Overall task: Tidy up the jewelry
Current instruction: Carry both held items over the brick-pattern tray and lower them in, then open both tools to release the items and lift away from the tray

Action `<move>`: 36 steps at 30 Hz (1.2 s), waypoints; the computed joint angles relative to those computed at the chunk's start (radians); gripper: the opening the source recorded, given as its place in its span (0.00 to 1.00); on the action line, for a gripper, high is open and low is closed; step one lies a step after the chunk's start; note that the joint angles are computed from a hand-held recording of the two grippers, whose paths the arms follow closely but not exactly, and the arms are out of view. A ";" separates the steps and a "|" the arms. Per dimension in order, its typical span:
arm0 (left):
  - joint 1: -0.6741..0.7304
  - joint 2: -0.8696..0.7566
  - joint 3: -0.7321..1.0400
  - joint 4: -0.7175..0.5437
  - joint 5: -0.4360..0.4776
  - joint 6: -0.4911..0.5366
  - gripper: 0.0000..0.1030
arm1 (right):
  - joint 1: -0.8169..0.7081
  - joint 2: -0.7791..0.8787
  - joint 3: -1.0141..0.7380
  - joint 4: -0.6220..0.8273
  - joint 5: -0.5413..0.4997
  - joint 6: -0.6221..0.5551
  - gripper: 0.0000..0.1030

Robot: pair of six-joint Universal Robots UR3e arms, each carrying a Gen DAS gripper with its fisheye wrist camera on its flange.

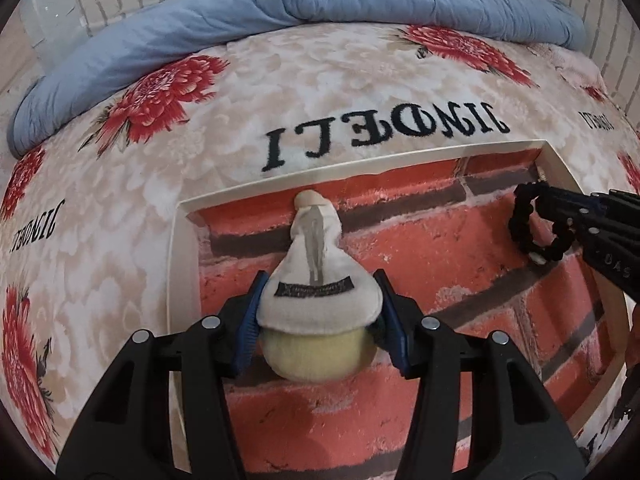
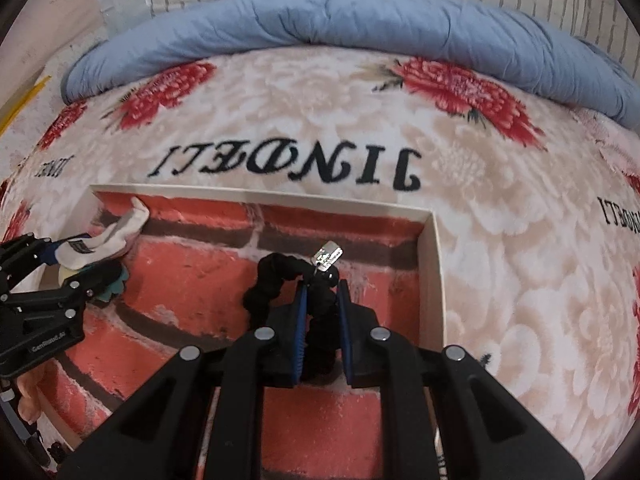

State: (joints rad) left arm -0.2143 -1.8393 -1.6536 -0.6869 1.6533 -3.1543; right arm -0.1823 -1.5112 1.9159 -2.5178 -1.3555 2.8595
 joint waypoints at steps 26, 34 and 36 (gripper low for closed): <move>-0.045 0.091 0.020 -0.074 0.043 0.000 0.93 | -0.061 -0.144 -0.022 0.166 0.086 -0.062 0.70; -0.021 0.338 -0.087 -0.160 0.040 -0.022 0.95 | -0.200 -0.404 0.041 0.287 0.147 -0.153 0.84; -0.014 0.395 -0.122 -0.174 0.035 -0.028 0.95 | -0.262 -0.497 0.076 0.326 0.191 -0.179 0.84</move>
State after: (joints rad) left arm -0.2287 -1.4439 -1.7757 -0.8607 1.6885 -3.1820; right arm -0.4444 -2.0082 1.9920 -2.1919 -1.1647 2.6807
